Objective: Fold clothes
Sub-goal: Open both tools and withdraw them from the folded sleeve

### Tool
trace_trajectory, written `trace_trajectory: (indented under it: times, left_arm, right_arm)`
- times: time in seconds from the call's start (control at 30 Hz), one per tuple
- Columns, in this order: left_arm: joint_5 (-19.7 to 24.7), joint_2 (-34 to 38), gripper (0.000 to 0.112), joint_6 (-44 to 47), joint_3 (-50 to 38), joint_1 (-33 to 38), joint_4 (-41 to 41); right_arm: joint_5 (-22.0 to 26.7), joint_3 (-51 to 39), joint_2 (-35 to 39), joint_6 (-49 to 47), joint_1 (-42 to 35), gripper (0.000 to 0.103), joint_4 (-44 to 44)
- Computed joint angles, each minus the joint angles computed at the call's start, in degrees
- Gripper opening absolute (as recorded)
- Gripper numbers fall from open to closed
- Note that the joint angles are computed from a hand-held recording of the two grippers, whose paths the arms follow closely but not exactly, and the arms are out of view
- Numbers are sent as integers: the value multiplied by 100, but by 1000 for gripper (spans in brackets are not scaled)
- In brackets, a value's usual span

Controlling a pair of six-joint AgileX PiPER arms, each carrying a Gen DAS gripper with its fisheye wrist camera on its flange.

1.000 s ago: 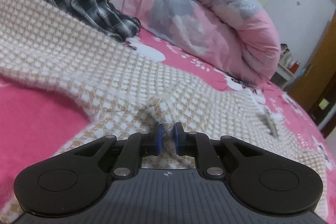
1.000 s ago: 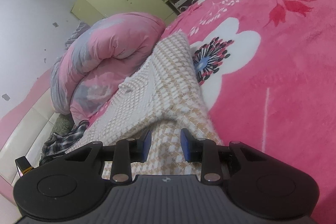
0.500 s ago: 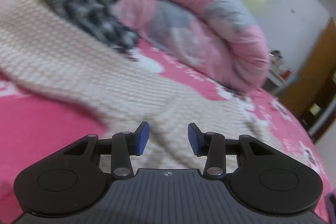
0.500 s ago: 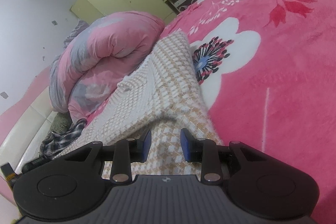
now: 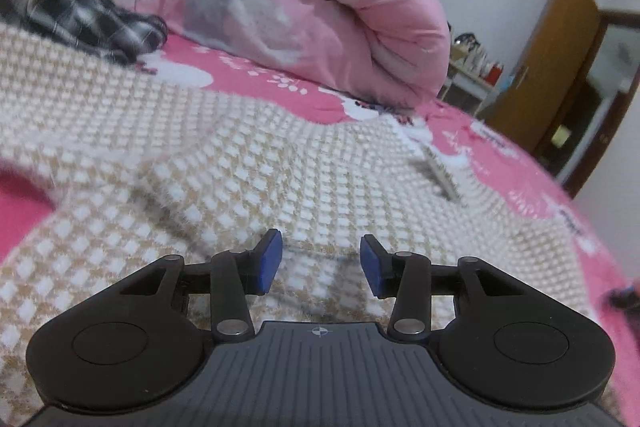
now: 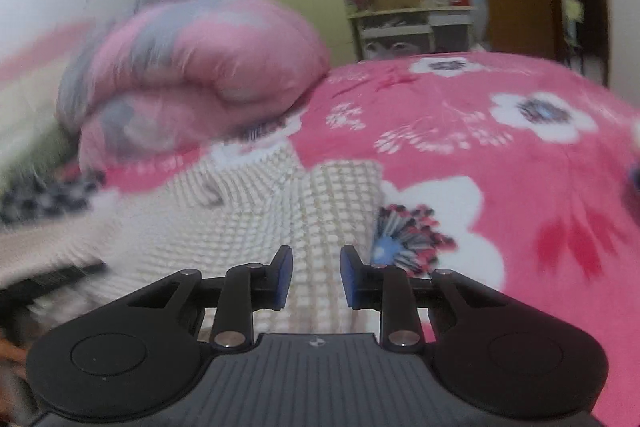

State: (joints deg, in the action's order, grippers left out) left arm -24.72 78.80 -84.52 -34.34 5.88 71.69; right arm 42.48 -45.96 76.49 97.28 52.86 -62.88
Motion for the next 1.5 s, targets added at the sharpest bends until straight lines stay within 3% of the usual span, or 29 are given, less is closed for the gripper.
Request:
trace_trajectory:
  times: [0.07, 0.13, 0.23, 0.37, 0.43, 0.53, 0.63, 0.73, 0.8, 0.83, 0.9, 0.97, 1.1, 1.27, 1.43, 1.5]
  left_arm:
    - [-306, 15, 43, -226, 15, 235, 179]
    - [-325, -45, 43, -353, 20, 308, 232]
    - [123, -201, 43, -91, 73, 56, -107]
    - [741, -314, 43, 624, 110, -376, -753]
    - [623, -288, 43, 592, 119, -289, -669]
    - [266, -214, 43, 124, 100, 7, -248]
    - [360, -202, 42, 64, 74, -41, -251]
    - [595, -260, 42, 291, 89, -221, -460]
    - [487, -251, 42, 253, 108, -150, -401]
    - [409, -238, 42, 181, 110, -94, -330]
    - [252, -204, 42, -10, 102, 27, -166]
    - [262, -201, 42, -74, 88, 24, -115]
    - [488, -233, 42, 75, 76, -147, -224]
    - [187, -181, 42, -206, 75, 87, 22]
    - [395, -206, 42, -166, 49, -58, 0]
    - [393, -202, 42, -137, 51, -60, -12]
  right_arm:
    - [-435, -176, 502, -790, -438, 27, 212]
    - [-598, -123, 648, -1164, -537, 27, 175]
    - [-81, -801, 645, -2149, -486, 28, 994]
    - [-464, -1316, 957, -2343, -734, 28, 650]
    - [-716, -1581, 1535, -2546, -1203, 27, 852]
    - [-1455, -1260, 1698, -2000, -1682, 25, 547]
    - [-1280, -1369, 1463, -2519, -1675, 24, 1067]
    - [-1329, -1547, 1452, -2420, -1807, 23, 928]
    - [-1570, -1747, 1782, -2344, -2136, 20, 955]
    - [-1766, -1798, 1962, -2199, -2311, 10, 909]
    - [-1989, -1956, 2223, -2144, -2559, 7, 1061]
    - [-1804, -2153, 2180, -2544, -2577, 7, 1639]
    - [-1562, -2163, 2176, -2432, -2578, 7, 1532]
    - [-1293, -2238, 1988, -2829, -2524, 9, 1901]
    - [-1421, -1537, 1022, -3835, -1895, 9, 2503]
    - [-1392, -1091, 1079, -3602, -1531, 8, 1985]
